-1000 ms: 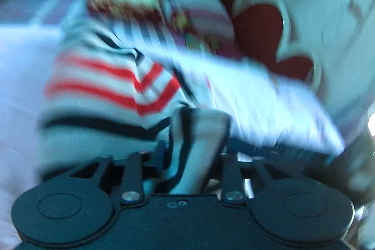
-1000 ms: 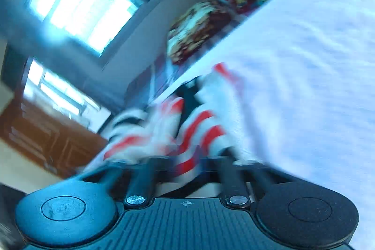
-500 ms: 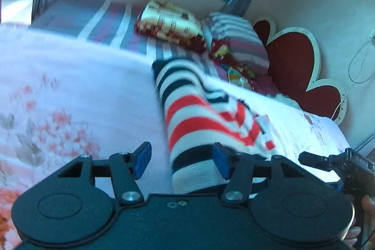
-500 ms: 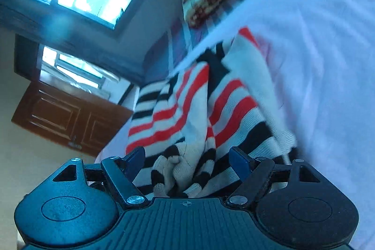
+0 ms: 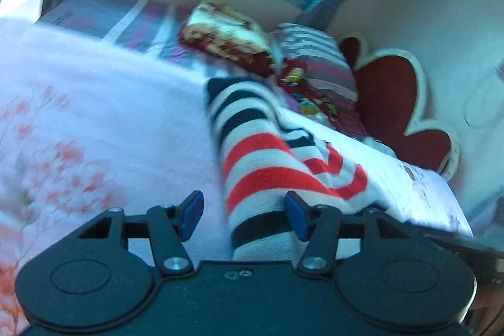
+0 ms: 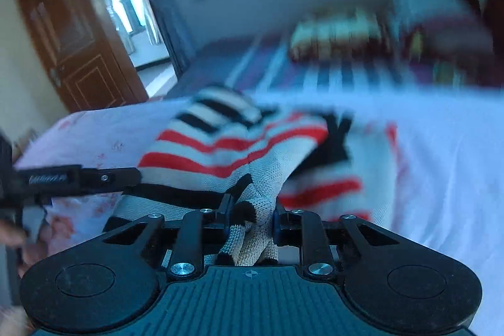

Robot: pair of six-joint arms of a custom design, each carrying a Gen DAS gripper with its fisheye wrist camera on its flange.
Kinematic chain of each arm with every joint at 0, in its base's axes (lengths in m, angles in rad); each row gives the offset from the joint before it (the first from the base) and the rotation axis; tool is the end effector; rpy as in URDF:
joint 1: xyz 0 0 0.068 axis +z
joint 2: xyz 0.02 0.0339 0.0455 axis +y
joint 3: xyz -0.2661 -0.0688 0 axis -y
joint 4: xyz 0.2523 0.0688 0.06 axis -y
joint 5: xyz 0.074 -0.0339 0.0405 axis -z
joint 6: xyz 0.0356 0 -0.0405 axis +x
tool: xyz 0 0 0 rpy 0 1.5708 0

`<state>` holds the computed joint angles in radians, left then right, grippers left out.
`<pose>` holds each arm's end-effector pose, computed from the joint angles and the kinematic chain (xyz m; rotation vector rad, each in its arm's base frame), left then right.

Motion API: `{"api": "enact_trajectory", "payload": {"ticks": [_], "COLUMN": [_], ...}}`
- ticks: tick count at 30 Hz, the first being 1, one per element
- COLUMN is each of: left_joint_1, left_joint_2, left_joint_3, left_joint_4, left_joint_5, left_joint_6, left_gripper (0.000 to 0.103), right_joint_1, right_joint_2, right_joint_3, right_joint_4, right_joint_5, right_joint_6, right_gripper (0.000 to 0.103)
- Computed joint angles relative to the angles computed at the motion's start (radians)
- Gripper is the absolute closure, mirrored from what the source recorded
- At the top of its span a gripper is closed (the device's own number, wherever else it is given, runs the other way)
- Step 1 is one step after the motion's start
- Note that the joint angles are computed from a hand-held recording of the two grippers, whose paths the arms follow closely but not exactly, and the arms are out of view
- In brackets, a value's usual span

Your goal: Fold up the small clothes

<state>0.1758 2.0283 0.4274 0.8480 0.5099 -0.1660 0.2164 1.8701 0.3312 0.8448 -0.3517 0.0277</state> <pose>0.2655 0.0295 0.0264 -0.1329 2.2714 -0.5844 0.2406 0.0655 0.0488 -0.4003 2.2322 0.5276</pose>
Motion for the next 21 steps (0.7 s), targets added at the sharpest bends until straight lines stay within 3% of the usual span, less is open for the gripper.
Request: {"api": "enact_trajectory", "payload": {"ticks": [3,5,6,8,10,13,15,17,19,20,21], "left_joint_1": [-0.116,-0.198,-0.247,-0.347,-0.402,-0.354,-0.302,-0.275,-0.24,-0.221,-0.205], "left_joint_2": [-0.016,0.026,0.046,0.068,0.048,0.02,-0.009,0.026,0.029,0.008,-0.021], "left_joint_3": [0.026,0.082,0.114,0.123,0.128,0.121,0.08,0.101,0.141,0.143,0.106], "left_joint_4": [-0.031,-0.079,-0.117,-0.09,-0.122,-0.155,-0.115,-0.133,-0.203,-0.215,-0.154], "left_joint_5": [-0.083,-0.146,-0.215,-0.36,-0.443,-0.367,-0.313,-0.295,-0.23,-0.201,-0.191], "left_joint_6": [0.029,0.034,0.041,0.086,0.118,0.151,0.153,0.166,0.129,0.121,0.113], "left_gripper": [0.048,0.045,0.043,0.04,0.039,0.04,0.041,0.036,0.038,0.042,0.044], "right_joint_1": [-0.037,-0.083,-0.11,-0.166,-0.209,-0.194,-0.194,-0.208,-0.227,-0.24,-0.27], "right_joint_2": [-0.033,0.075,0.137,0.294,0.373,0.372,0.354,0.373,0.273,0.235,0.187], "right_joint_3": [-0.13,-0.145,-0.097,-0.005,-0.007,-0.034,-0.052,-0.041,-0.015,-0.023,-0.061], "right_joint_4": [0.192,0.314,0.276,0.236,0.328,0.368,0.376,0.37,0.214,0.202,0.261], "right_joint_5": [0.039,0.059,0.046,0.013,-0.044,-0.017,-0.006,-0.027,-0.026,0.003,-0.006], "right_joint_6": [-0.079,-0.11,-0.107,-0.077,-0.037,-0.016,-0.017,-0.022,0.022,0.055,0.08], "right_gripper": [0.08,0.08,0.08,0.08,0.08,0.081,0.081,0.077,0.038,0.038,0.038]}}
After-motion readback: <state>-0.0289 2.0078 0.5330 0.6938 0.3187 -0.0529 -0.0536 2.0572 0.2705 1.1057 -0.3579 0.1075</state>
